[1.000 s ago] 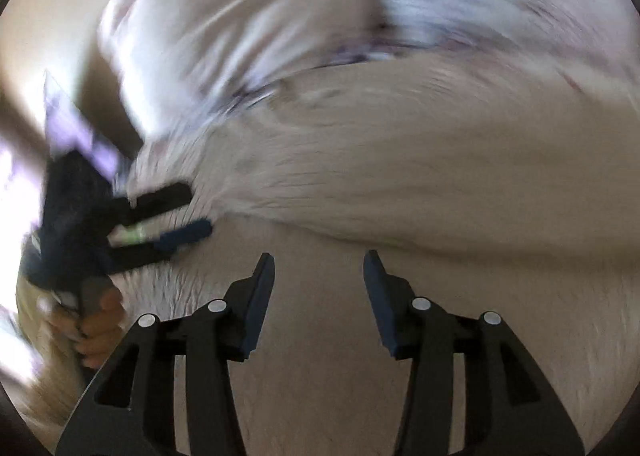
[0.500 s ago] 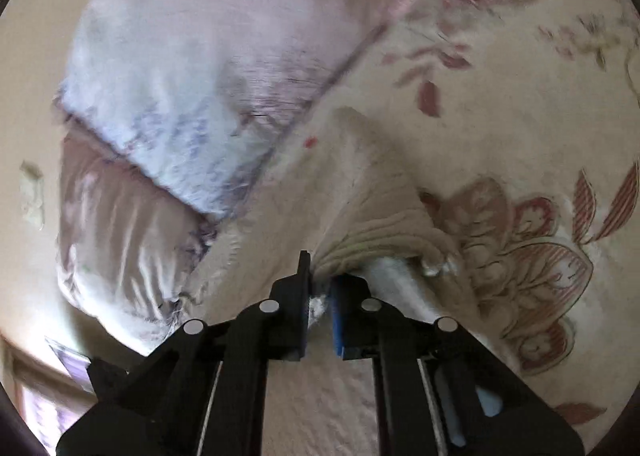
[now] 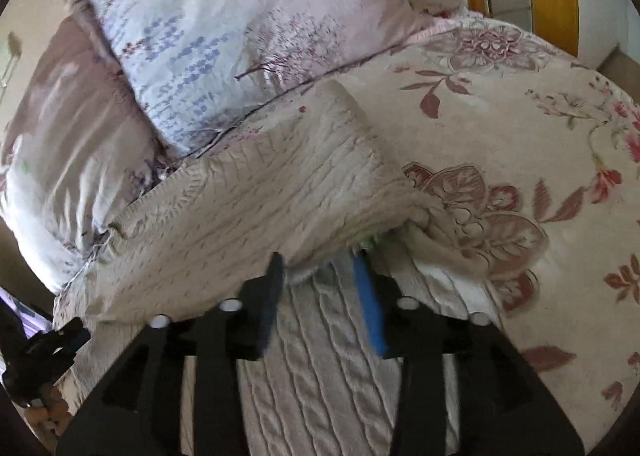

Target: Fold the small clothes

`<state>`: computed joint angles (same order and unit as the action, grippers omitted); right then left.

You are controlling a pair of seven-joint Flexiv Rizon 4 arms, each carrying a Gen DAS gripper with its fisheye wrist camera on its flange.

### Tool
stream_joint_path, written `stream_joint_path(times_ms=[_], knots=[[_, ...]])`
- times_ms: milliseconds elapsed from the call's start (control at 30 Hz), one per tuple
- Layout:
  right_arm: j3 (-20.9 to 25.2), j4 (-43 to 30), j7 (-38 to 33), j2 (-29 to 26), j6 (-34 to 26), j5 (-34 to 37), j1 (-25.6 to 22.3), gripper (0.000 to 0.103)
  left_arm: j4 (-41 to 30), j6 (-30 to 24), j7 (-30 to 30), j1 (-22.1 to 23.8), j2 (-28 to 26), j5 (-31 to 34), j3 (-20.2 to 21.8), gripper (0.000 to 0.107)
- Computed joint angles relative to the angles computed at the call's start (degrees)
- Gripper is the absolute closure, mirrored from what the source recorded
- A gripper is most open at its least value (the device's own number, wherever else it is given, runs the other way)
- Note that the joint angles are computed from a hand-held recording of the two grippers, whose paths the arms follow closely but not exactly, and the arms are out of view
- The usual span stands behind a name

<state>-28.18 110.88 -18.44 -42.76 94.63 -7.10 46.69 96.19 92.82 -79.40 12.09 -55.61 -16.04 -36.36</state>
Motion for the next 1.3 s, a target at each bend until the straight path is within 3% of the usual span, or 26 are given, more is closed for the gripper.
stream_joint_path(times_ms=[33, 100, 167, 233, 333, 500, 600, 733, 867, 1033, 1200, 1300], knots=[[0.0, 1.0, -0.2, 0.3, 1.9, 0.4, 0.1, 0.044, 2.6, 2.0, 0.0, 2.5, 0.2, 0.3, -2.3, 0.057], [2.9, 2.2, -1.8, 0.2, 8.0, 2.5, -1.8, 0.033, 8.3, 6.5, -1.4, 8.7, 0.2, 2.5, -7.1, 0.05], [7.8, 1.8, -4.2, -0.8, 15.1, 3.5, -5.5, 0.033, 15.1, 13.6, -5.0, 15.0, 0.4, 4.9, -10.2, 0.05], [11.8, 0.9, -6.7, -2.0, 19.4, 3.2, -8.6, 0.033, 19.3, 18.5, -9.5, 17.4, 2.1, 5.3, -9.2, 0.051], [17.6, -0.9, -9.0, -2.4, 19.8, 1.4, -13.1, 0.033, 23.4, 23.4, -16.6, 20.1, 3.6, 4.6, -7.4, 0.053], [20.5, -1.4, -12.9, -2.0, 19.6, 3.6, -14.4, 0.031, 23.8, 27.1, -25.1, 24.6, 0.7, 7.1, -7.6, 0.068], [22.3, -1.8, -14.9, -2.1, 19.7, 5.2, -15.5, 0.03, 22.4, 29.9, -30.2, 26.6, -2.1, 9.0, -8.3, 0.068], [23.8, -2.5, -17.7, -2.0, 18.9, 7.3, -16.0, 0.028, 19.8, 32.1, -35.7, 26.6, -4.1, 9.8, -7.1, 0.079], [24.7, -3.0, -19.7, -2.1, 18.5, 8.9, -16.2, 0.027, 18.5, 32.4, -40.1, 27.3, -5.8, 12.0, -6.5, 0.099], [25.4, -3.6, -20.9, -2.3, 18.6, 10.1, -16.4, 0.026, 17.4, 34.2, -42.4, 24.9, -3.5, 16.4, -4.7, 0.101], [26.1, -3.8, -21.6, -2.4, 19.2, 10.7, -16.9, 0.026, 11.8, 32.3, -43.8, 22.9, -4.3, 25.2, -8.5, 0.101], [26.1, -3.8, -21.8, -2.4, 19.2, 11.3, -16.9, 0.026, 4.7, 27.5, -42.9, 19.3, -6.8, 30.6, -11.3, 0.101]])
